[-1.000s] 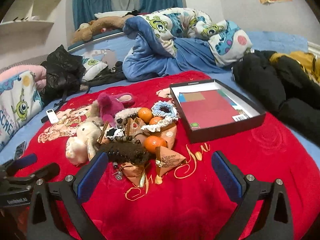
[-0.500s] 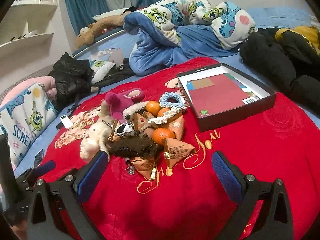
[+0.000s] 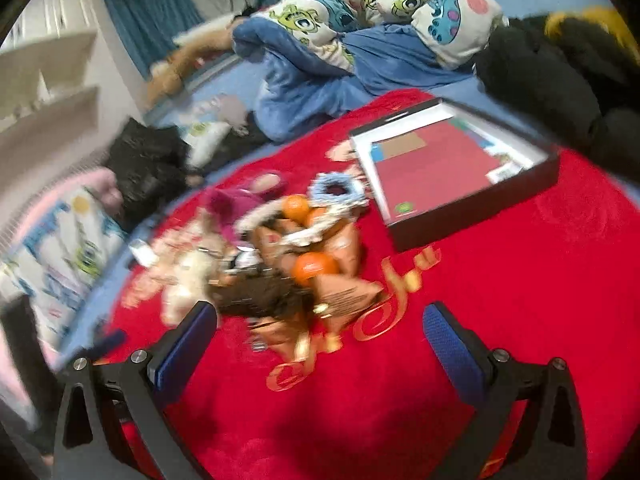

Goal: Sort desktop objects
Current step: 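Grasp the cream plush bunny with the left gripper and lift it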

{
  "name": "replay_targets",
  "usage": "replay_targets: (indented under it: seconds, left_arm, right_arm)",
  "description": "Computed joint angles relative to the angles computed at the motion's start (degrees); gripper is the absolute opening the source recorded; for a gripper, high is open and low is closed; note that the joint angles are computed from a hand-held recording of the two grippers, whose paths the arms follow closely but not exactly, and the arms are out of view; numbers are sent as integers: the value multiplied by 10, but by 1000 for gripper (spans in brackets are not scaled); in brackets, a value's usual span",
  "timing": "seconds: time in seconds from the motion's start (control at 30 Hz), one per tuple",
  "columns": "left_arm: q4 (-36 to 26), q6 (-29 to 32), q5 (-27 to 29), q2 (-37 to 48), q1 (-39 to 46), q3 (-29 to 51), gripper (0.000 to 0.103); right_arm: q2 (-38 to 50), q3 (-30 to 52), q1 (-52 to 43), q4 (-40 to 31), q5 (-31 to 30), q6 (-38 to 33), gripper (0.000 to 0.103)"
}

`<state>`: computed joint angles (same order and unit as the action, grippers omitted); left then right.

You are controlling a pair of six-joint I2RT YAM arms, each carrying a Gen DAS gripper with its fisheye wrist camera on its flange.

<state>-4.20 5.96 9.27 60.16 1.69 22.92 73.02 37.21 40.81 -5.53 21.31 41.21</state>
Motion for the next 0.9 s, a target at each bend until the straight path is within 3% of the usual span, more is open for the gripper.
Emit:
replay_targets:
  seconds: [0.23,0.33,0.47,0.7,0.9]
  left_arm:
    - [-31,19,-22,55,-27,118,103]
    - [-27,38,-42,90,-42,148,103]
    - [24,45,-62,160,-53,154,103]
    - [67,74,-45,235,-34,143,103]
    - [93,92,-70,300,-32,162,103]
  right_arm:
    - [35,114,-22,-59,15,-83,103]
    - [36,93,-37,1,-20,-107,103]
    - [62,58,-48,66,-47,-77,103]
    - [107,26,-59,97,-97,-54,103]
    - [147,27,-60,112,-109,-46,94]
